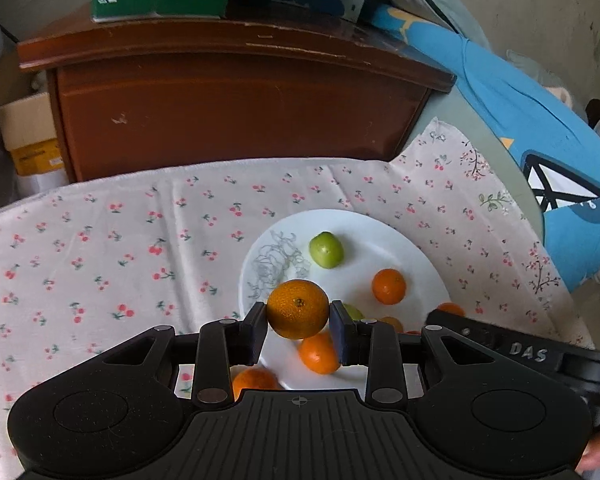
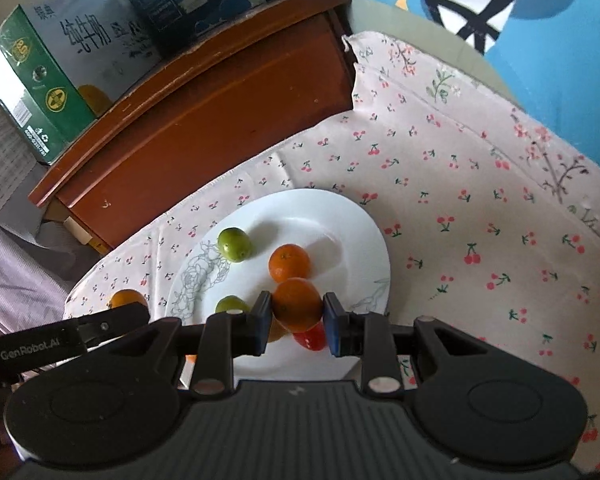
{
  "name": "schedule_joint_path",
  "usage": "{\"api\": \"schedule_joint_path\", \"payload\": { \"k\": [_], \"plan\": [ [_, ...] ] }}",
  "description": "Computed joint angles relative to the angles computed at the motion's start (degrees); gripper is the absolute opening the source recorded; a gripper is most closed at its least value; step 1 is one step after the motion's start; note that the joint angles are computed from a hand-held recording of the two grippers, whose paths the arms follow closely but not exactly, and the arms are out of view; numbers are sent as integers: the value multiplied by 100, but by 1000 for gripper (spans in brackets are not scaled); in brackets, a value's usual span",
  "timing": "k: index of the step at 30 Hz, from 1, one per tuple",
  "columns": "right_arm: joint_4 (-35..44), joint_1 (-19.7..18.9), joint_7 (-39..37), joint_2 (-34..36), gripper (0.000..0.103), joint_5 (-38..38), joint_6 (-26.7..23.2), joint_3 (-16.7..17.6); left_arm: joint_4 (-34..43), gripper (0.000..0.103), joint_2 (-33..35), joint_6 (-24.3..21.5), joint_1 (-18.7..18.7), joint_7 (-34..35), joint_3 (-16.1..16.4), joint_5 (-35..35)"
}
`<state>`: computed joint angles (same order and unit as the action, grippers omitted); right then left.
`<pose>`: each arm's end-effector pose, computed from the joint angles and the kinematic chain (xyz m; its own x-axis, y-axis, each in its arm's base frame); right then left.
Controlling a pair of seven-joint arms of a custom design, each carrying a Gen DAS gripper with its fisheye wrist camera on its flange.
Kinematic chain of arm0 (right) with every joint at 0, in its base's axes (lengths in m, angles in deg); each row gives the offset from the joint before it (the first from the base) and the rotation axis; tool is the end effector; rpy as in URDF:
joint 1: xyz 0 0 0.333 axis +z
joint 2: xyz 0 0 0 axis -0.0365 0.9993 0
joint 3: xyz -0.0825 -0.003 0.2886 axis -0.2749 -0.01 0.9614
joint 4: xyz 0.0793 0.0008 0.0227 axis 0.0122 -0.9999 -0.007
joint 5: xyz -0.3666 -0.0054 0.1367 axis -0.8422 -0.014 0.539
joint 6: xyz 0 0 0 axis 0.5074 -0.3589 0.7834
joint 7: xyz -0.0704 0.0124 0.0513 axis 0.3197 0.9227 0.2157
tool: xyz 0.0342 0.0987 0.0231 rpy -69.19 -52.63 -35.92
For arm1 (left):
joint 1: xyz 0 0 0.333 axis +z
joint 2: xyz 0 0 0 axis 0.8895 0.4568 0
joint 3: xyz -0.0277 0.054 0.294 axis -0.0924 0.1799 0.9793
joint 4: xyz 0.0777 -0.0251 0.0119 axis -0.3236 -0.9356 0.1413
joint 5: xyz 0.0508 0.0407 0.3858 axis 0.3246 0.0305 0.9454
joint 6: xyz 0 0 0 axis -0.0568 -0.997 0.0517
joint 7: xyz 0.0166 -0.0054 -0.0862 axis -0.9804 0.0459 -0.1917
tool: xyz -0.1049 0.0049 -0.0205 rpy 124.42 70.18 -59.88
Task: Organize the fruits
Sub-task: 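Carry both held oranges over the white plate, then open both grippers to release the oranges onto the plate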
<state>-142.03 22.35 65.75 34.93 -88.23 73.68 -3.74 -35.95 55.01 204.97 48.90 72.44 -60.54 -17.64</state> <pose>0.6373 0.2406 0.4338 -0.3852 -0.8616 -0.3305 -0.6985 0.5063 -0.5057 0.7225 -0.3215 0.4634 -0.3694 -0.8940 0.2538 -0.7679 0.1398 -0.6252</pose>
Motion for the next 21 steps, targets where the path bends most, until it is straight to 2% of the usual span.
{"api": "schedule_joint_path", "payload": {
  "k": [5, 8, 10, 12, 14, 21],
  "plan": [
    [145, 20, 59, 154, 31, 9, 24, -41, 545, 33, 320, -260, -126, -15, 41, 51],
    [155, 27, 93, 184, 31, 46, 197, -75, 612, 33, 350, -192, -98, 86, -24, -19],
    [160, 64, 121, 186, 31, -3, 289, -136, 543, 34, 286, -88, -75, 128, -42, -54],
    [153, 97, 166, 169, 33, -47, 328, -183, 453, 40, 209, 23, -23, 155, -85, -129],
    [113, 84, 165, 128, 35, -3, 379, -170, 291, 41, 82, 162, 23, 158, -95, -173],
    [88, 105, -64, 63, 40, -81, 390, -125, -448, 47, -477, 572, 30, -160, 117, 120]
  ]
}}
